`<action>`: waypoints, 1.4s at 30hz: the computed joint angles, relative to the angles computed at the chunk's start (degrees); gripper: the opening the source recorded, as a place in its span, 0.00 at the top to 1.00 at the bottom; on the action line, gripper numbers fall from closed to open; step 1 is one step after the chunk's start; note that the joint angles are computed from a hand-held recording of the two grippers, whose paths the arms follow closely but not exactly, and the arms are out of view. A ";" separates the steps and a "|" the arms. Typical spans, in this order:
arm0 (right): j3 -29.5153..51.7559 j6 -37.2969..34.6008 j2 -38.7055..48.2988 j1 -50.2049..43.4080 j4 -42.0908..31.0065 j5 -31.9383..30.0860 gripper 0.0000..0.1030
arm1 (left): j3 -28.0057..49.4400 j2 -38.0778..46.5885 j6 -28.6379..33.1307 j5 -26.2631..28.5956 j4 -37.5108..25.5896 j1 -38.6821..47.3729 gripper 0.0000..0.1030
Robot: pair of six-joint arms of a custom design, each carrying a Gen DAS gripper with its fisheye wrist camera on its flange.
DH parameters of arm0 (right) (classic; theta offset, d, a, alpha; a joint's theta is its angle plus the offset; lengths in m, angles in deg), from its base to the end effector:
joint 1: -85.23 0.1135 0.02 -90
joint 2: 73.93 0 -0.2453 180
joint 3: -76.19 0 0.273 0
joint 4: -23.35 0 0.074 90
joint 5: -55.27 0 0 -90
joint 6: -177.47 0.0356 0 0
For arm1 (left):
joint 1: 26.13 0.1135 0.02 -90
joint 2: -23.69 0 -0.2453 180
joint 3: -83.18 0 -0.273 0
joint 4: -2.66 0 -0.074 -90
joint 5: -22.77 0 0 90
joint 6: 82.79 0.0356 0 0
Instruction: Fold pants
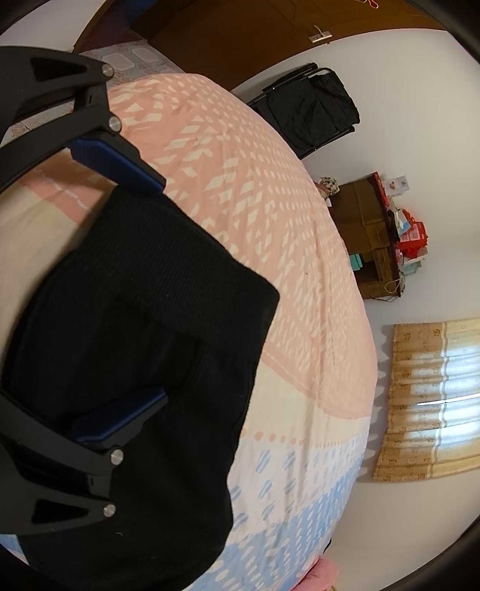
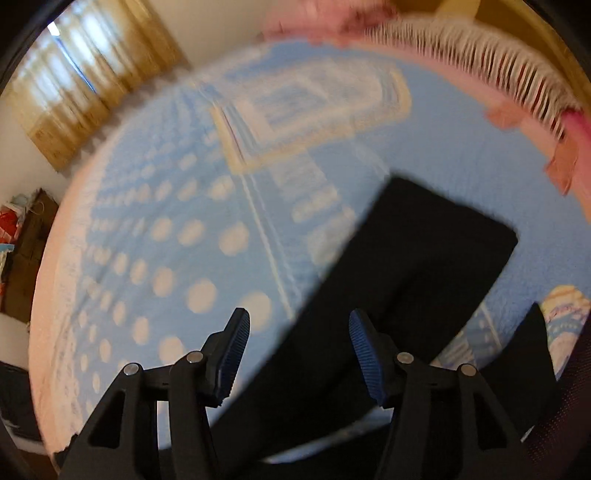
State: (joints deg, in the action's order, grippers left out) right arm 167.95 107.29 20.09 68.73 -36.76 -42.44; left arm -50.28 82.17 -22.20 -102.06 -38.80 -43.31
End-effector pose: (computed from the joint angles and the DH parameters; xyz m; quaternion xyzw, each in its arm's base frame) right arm 0.3472 -0.0979 0.2506 0.2867 0.9256 0.0722 0.2363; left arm 0.2166 -0.0457 0.1833 -0.1899 0.8907 0.1425 0.3875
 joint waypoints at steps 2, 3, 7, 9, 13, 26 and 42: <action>2.01 -1.97 2.55 -0.59 -2.50 -2.67 0.43 | 0.37 0.45 -0.51 -0.29 -0.37 -0.17 0.00; 2.50 -4.19 2.82 -0.68 -2.59 -1.18 0.40 | 0.51 0.71 -0.67 -0.55 -0.42 -0.34 0.00; 3.58 -6.09 4.44 1.83 -3.01 3.93 0.33 | 0.64 1.01 -0.61 -0.42 -0.25 -0.28 0.00; 0.80 -6.64 2.13 0.90 -0.89 2.55 0.63 | 0.61 1.09 -0.64 -0.42 -0.18 -0.34 0.00; -6.48 -4.91 -2.67 -6.00 4.05 -11.14 0.97 | 0.56 1.09 -0.67 -0.48 -0.13 -0.42 0.00; -36.59 -26.11 -41.11 -44.46 -2.88 -31.92 0.97 | 1.11 1.64 0.11 -0.36 -0.16 -0.02 0.00; -32.07 -2.72 -31.65 -0.21 12.26 -17.32 0.22 | 1.42 2.23 -0.58 -0.95 -0.43 -0.51 0.00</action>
